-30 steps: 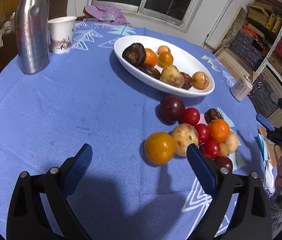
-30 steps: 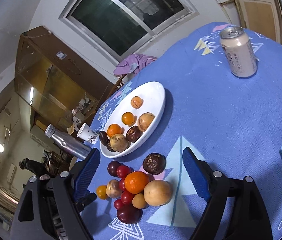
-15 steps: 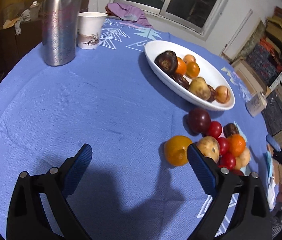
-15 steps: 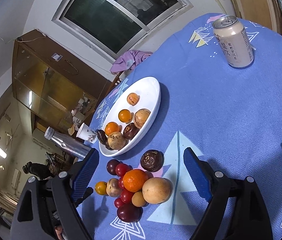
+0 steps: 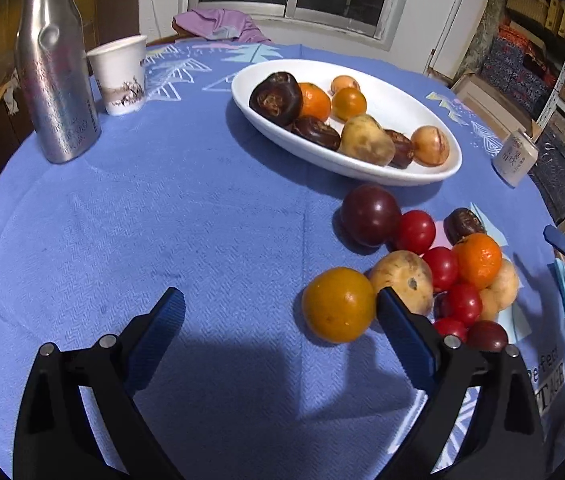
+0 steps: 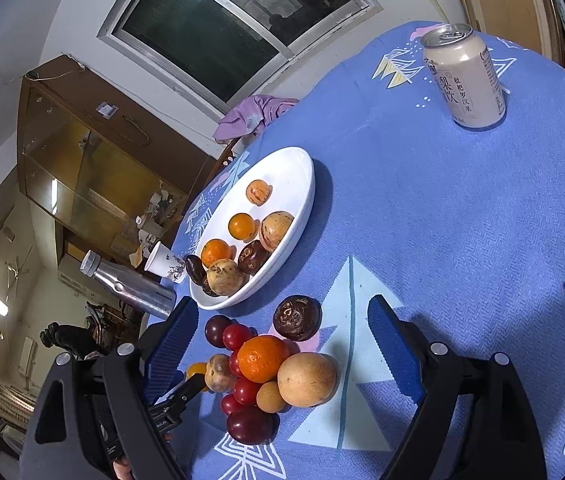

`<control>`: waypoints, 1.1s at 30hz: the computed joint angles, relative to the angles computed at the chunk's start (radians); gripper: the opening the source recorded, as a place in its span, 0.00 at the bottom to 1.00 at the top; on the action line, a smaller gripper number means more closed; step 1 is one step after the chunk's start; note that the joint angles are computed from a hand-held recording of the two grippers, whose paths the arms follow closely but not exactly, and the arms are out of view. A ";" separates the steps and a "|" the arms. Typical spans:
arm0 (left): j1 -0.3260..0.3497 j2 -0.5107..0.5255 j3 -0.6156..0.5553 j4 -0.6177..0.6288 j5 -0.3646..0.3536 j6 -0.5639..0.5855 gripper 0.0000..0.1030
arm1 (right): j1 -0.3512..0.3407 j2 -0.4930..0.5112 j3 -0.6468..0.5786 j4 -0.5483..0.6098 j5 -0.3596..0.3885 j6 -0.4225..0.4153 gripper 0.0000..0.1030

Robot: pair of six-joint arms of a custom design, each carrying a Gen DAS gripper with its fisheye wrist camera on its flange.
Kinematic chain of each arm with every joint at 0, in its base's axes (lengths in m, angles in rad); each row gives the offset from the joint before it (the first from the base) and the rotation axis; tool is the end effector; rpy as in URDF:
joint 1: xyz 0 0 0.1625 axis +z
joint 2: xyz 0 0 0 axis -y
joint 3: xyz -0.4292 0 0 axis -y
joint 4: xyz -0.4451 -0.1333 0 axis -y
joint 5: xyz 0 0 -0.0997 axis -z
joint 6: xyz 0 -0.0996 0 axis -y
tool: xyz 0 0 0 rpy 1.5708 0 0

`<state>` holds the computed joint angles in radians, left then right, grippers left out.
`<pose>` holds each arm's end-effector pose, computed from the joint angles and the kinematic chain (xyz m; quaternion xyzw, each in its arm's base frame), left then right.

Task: Organize fruits
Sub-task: 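Move the left gripper back to the pile and grasp a yellow-orange citrus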

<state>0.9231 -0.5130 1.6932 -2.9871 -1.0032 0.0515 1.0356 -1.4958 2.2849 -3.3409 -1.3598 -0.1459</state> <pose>-0.2492 -0.6391 -0.0968 0.2955 0.9069 -0.1897 0.2326 -0.1133 -0.4933 0.3033 -0.1210 -0.8702 0.4726 0.0689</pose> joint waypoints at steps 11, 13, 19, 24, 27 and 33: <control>0.057 -0.087 0.042 -0.029 -0.098 -0.109 0.91 | -0.005 -0.007 0.002 0.007 0.014 0.004 0.85; 0.050 -0.075 0.036 -0.016 -0.097 -0.088 0.91 | -0.005 -0.006 0.000 0.008 0.012 0.006 0.85; 0.032 -0.060 0.037 0.022 -0.089 -0.043 0.72 | -0.002 -0.003 -0.002 0.010 0.003 0.004 0.85; 0.041 -0.056 0.027 0.021 -0.095 -0.067 0.67 | -0.003 0.000 -0.004 0.010 0.002 0.004 0.85; 0.043 -0.050 0.018 0.026 -0.093 -0.069 0.55 | -0.001 0.003 -0.005 0.011 -0.004 -0.003 0.85; 0.039 -0.050 0.020 0.039 -0.103 -0.059 0.44 | 0.000 0.009 -0.010 0.016 -0.014 -0.002 0.85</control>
